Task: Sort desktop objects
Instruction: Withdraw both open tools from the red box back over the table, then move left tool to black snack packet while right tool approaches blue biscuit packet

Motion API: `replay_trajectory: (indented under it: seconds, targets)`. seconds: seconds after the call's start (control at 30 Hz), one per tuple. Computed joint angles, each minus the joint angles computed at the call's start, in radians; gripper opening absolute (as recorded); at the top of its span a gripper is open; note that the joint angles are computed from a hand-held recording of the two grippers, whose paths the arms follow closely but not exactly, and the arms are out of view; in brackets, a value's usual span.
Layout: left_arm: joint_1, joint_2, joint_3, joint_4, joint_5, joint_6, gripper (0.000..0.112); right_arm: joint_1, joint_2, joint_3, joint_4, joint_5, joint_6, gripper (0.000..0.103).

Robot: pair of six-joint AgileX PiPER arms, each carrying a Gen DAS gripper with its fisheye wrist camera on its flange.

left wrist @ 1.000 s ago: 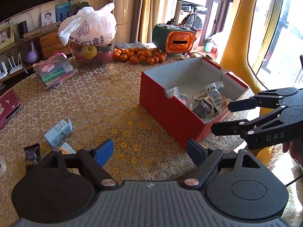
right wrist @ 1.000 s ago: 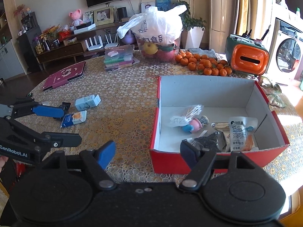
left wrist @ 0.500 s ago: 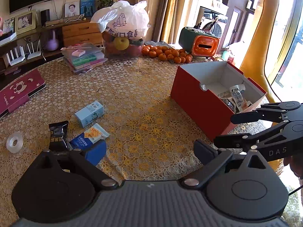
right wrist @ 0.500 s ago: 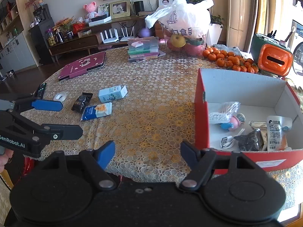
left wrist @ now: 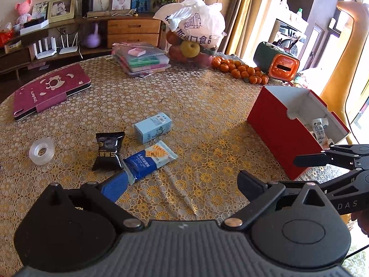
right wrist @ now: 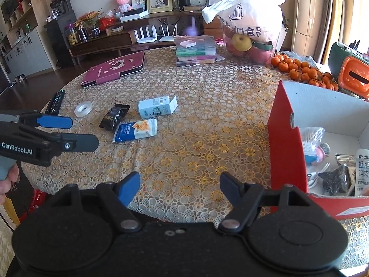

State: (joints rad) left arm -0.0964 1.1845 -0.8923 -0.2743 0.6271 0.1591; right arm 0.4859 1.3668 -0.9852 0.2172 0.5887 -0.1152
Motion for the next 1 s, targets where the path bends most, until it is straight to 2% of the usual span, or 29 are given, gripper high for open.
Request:
replay_trajectory:
  seconds: [0.27,0.4,0.67,1.0]
  targets:
    - [0.127,0.057,-0.010,-0.128,0.017,0.152,0.101,0.069,0.089,-0.072,0.006,-0.003,0.016,0.076]
    - [0.153,0.083,-0.017,-0.105,0.000,0.164,0.101,0.095,0.140,-0.109,0.012,-0.012,0.016,0.076]
    - [0.258,0.156,-0.039,-0.215,0.010,0.295,0.101,0.129,0.241,-0.186,0.026,-0.019,0.004,0.076]
    - [0.305,0.277,-0.086,-0.238,-0.029,0.342,0.101,0.143,0.372,-0.289,0.046,-0.014,-0.023,0.076]
